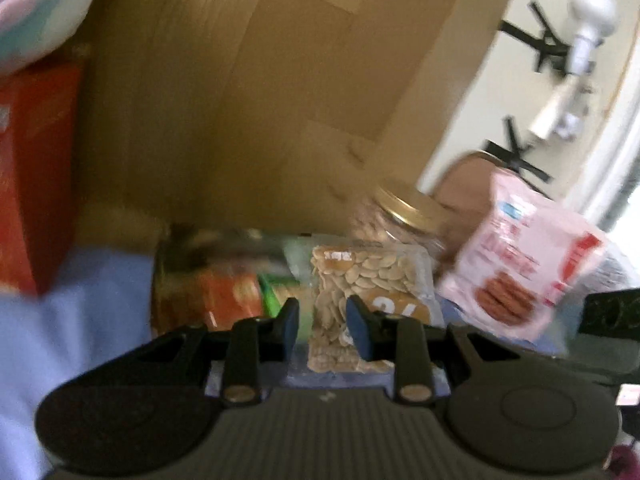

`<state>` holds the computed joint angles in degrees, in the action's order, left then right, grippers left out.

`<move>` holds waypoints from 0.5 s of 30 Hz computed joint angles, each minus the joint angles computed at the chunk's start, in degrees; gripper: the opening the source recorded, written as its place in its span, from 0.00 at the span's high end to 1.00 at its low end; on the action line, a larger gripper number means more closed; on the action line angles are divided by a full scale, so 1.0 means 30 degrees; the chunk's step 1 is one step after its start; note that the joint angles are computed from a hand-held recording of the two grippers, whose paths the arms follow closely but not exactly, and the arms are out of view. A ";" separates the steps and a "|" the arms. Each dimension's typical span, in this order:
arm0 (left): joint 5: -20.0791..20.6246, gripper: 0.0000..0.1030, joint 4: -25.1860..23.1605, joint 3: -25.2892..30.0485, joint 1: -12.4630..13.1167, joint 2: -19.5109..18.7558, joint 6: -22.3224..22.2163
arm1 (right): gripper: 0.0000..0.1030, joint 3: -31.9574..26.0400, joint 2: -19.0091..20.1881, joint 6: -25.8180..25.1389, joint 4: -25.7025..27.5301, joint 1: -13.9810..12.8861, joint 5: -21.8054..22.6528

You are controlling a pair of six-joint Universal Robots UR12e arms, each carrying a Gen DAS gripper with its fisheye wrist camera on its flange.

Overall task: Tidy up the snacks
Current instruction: 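Lower the seed packet into the black box and open the left tool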

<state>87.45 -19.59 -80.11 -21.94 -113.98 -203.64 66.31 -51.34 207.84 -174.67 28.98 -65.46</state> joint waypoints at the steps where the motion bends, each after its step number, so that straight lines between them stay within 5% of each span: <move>1: 0.0074 0.74 -0.0236 0.0328 0.0108 -0.0246 0.0124 | 0.79 -0.0673 0.0368 -0.0169 0.0518 -0.0035 -0.0072; 7: 0.1220 0.80 -0.1513 0.1590 0.0277 -0.1475 0.0030 | 0.78 -0.3181 0.1908 -0.1808 0.3486 0.0069 -0.0803; 11: 0.1447 0.68 -0.1034 0.1221 0.0331 -0.1409 -0.0272 | 0.70 -0.3201 0.1992 -0.1727 0.3292 0.0167 -0.1479; 15: 0.2071 0.68 -0.0526 0.0538 0.0179 -0.0924 -0.0295 | 0.24 -0.2042 0.1366 -0.1904 0.1391 0.0657 -0.4775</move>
<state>93.66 -21.17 -78.50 -21.41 -116.75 -204.52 60.18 -47.24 202.13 -170.49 30.95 -79.78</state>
